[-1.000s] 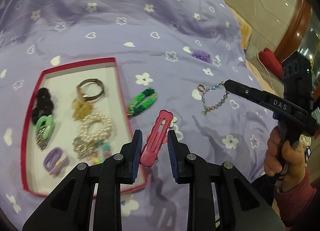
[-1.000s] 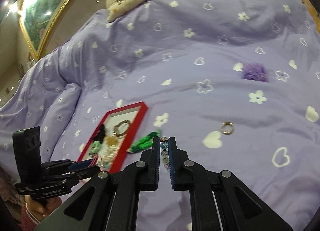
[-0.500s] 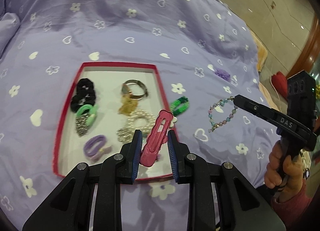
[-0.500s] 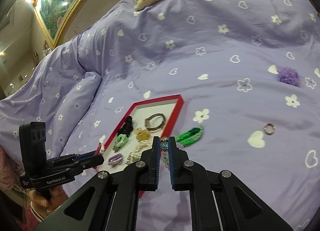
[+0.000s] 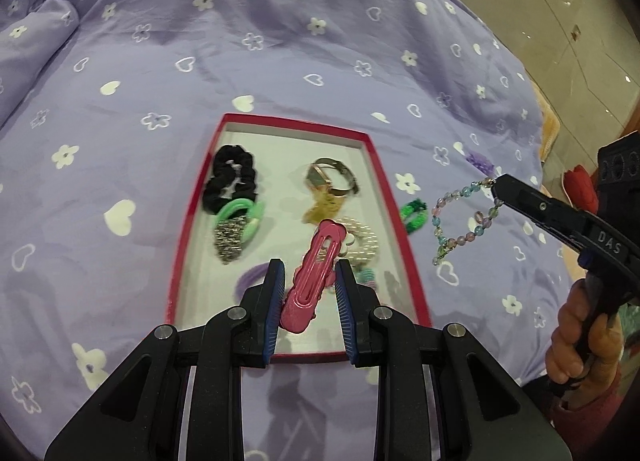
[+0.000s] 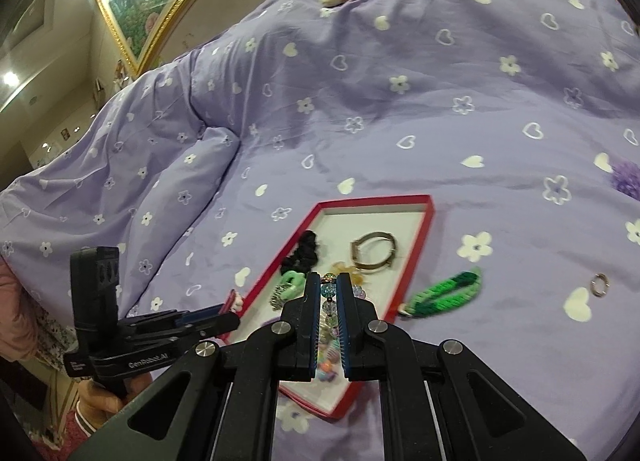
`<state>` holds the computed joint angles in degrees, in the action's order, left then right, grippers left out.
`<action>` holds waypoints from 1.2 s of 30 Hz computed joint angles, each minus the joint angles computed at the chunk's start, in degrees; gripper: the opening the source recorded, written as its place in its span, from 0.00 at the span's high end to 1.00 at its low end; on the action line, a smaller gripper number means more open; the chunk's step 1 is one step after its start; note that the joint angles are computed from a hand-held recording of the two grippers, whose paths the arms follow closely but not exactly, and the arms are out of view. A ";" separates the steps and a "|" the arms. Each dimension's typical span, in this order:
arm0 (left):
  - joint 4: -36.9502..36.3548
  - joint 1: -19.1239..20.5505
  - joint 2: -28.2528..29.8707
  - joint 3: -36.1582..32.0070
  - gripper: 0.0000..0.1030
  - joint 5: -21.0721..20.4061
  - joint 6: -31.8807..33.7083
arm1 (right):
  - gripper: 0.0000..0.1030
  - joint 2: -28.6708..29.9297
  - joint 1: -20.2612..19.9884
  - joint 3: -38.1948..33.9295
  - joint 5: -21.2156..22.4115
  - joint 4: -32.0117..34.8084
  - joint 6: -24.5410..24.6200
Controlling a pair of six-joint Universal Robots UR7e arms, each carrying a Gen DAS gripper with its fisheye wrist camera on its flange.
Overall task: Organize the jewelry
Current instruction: 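Carry the pink clip and beaded bracelet into the tray and open both tools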
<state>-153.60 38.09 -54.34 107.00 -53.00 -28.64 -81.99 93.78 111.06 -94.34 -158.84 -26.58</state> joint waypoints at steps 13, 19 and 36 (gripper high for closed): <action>5.82 3.49 1.64 -3.73 0.77 3.45 0.09 | 0.93 8.20 1.76 -3.81 1.00 1.91 0.43; 10.65 5.23 4.99 -7.59 0.77 5.05 0.61 | 0.93 11.43 0.17 -5.35 -2.40 2.55 1.13; 16.08 6.98 8.55 -11.22 0.78 5.09 -2.72 | 0.93 12.39 -2.47 -6.18 -6.37 4.68 0.65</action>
<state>-137.51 45.07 -45.79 95.77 -47.91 -31.36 -69.60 91.31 104.88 -100.71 -154.16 -25.93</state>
